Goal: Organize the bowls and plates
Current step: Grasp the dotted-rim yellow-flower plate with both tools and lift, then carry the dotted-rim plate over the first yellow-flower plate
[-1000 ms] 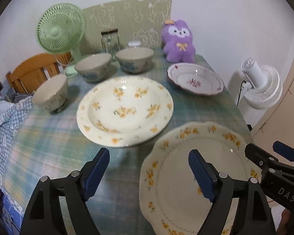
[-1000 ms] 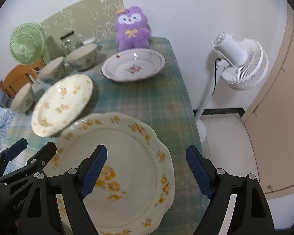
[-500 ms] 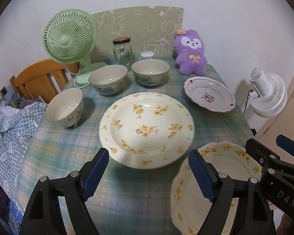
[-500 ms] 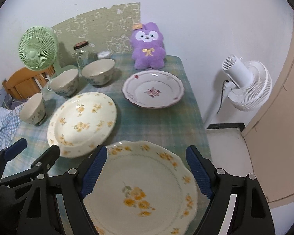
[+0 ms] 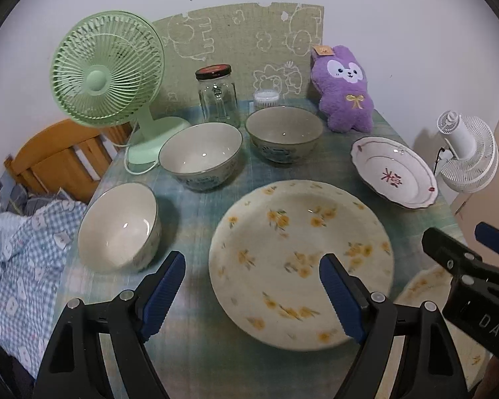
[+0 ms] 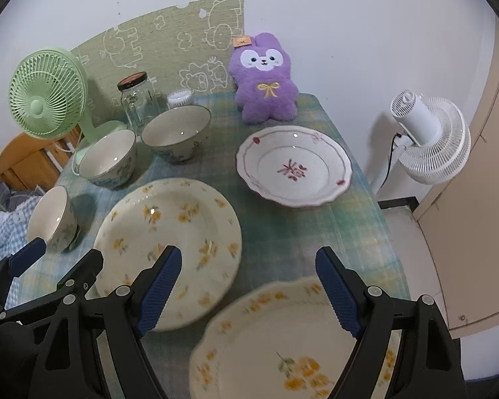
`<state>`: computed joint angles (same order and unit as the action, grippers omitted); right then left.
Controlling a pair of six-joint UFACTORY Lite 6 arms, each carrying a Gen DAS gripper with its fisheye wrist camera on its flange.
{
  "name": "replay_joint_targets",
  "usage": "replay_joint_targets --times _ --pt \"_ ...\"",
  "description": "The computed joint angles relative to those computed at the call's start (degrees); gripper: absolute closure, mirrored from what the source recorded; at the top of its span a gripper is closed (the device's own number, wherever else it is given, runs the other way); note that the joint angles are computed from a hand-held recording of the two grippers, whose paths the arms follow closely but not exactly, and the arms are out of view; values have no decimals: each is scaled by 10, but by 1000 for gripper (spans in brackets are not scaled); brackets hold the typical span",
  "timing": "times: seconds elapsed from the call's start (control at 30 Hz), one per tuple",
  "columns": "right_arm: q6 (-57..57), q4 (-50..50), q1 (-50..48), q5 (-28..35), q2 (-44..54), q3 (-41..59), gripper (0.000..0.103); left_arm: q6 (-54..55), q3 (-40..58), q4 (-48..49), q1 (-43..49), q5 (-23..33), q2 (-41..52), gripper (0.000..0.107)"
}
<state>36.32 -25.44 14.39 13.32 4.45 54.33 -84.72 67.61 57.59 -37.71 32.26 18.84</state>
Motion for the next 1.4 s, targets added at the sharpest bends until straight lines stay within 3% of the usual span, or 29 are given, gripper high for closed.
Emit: replay_joint_targets --times 0.23,0.43,0.7,0.77,1.0,1.13,1.4 --pt "152 -121 34 14 122 104 18 56 47 17 62 -61 70 23" --pt "194 -147 47 29 223 191 18 79 101 26 85 -75 147 26" --pt "145 -91 43 43 326 276 18 172 173 -64 112 -78 229 27" --pt "126 -70 42 46 345 291 19 190 179 -86 120 -88 240 30" --pt "46 14 37 66 394 335 33 278 198 -169 139 -124 267 48" --pt "27 37 35 85 415 353 40 288 206 -179 139 -118 271 48" --pt "-6 72 30 83 418 355 42 356 211 -232 145 -118 270 49"
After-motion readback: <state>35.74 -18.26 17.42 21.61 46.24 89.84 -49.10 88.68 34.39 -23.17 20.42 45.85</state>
